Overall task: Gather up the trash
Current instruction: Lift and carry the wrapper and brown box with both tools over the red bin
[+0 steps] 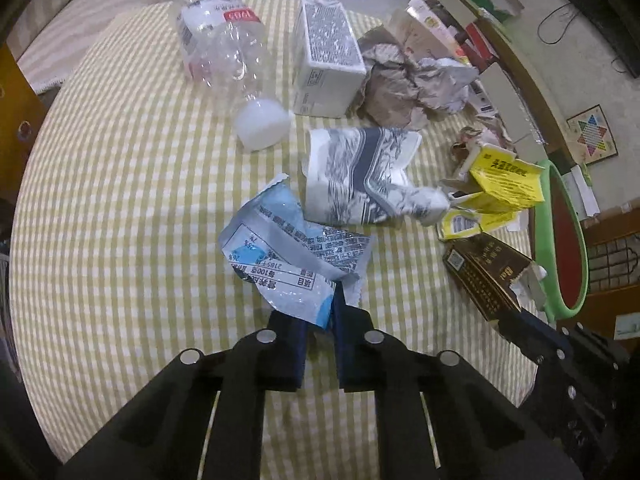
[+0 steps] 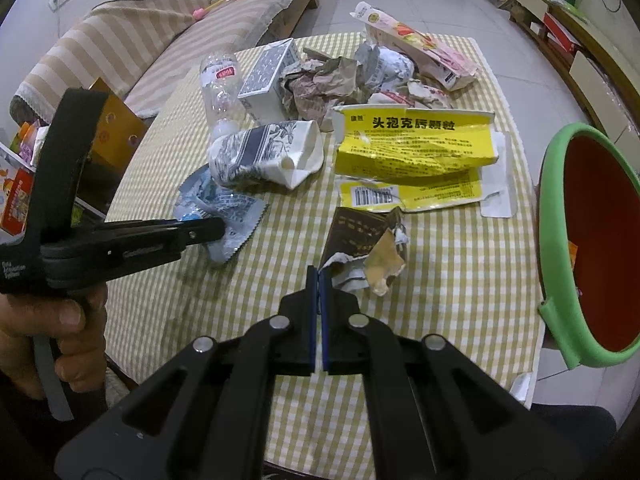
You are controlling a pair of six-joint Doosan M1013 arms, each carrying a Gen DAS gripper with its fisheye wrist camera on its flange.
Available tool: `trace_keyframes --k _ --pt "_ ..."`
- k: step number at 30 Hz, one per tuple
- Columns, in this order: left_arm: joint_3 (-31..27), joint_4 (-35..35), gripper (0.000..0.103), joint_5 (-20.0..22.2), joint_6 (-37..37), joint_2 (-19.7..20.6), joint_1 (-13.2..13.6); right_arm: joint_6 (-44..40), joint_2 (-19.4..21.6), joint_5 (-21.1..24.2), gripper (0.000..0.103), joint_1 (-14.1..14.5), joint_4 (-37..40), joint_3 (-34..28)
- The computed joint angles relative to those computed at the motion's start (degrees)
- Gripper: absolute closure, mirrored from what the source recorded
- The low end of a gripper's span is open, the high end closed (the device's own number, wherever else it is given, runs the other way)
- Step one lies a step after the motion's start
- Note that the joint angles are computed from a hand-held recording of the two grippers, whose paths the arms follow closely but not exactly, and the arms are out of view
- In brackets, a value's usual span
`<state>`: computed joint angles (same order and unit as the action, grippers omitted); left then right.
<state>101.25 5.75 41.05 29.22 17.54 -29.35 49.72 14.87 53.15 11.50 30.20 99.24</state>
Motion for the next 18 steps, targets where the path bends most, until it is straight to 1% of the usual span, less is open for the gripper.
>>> trace_keyframes --k 4,13,18 --pt "0.63 2.71 0.098 0.66 -0.63 -2.06 -0.39 -0.39 -0.83 -0.09 0.101 -0.25 0.56 0.31" --pt "5.07 8.96 0.098 -0.09 -5.65 -8.17 -1.80 -2.27 -3.48 -0.51 0.101 -0.55 2.98 1.34" --pt "5.09 12.63 0.098 0.81 -7.70 -9.90 -2.79 -3.51 -4.70 -1.20 0.101 -0.79 4.47 1.40"
